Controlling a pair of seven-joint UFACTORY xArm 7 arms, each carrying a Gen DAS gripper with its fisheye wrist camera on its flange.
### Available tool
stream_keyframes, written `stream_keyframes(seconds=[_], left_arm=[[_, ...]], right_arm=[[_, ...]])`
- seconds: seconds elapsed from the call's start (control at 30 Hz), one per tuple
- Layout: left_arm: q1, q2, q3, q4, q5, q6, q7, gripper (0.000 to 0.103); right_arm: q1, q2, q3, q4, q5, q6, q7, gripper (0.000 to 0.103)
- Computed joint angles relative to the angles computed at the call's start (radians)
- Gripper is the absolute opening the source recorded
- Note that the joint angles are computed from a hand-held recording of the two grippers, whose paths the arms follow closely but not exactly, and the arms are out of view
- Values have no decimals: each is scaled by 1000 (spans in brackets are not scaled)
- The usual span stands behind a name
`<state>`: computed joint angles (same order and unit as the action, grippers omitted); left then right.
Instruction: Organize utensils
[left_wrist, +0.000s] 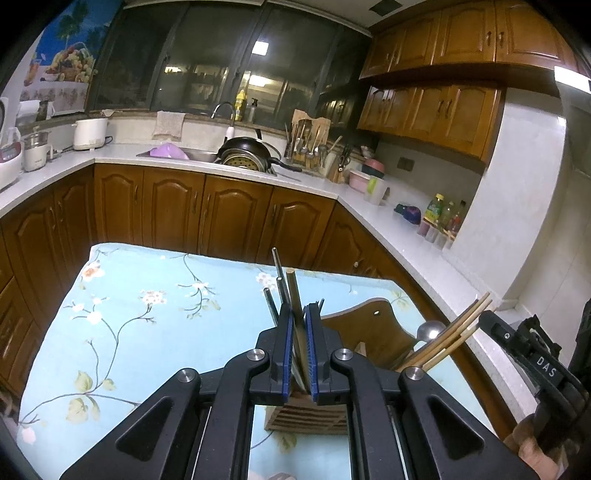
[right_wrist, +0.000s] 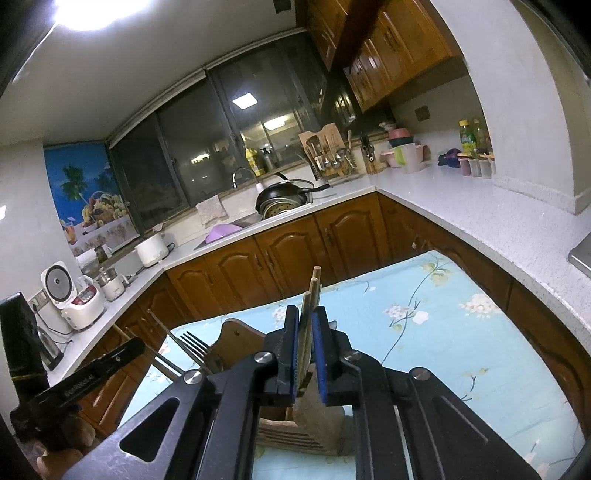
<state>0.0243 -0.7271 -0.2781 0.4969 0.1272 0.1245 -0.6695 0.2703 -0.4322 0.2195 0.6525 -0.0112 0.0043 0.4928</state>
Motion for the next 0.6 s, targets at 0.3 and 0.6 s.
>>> stream_keyframes(seconds=[0.3, 0.6], left_arm=[[1, -84, -17, -31, -3, 8, -21, 40], [-58, -331, -46, -173, -15, 122, -91, 68]], right_arm=[[-1, -61, -6, -37, 13, -15, 22, 42], [62, -186, -45, -158, 39, -18, 22, 70]])
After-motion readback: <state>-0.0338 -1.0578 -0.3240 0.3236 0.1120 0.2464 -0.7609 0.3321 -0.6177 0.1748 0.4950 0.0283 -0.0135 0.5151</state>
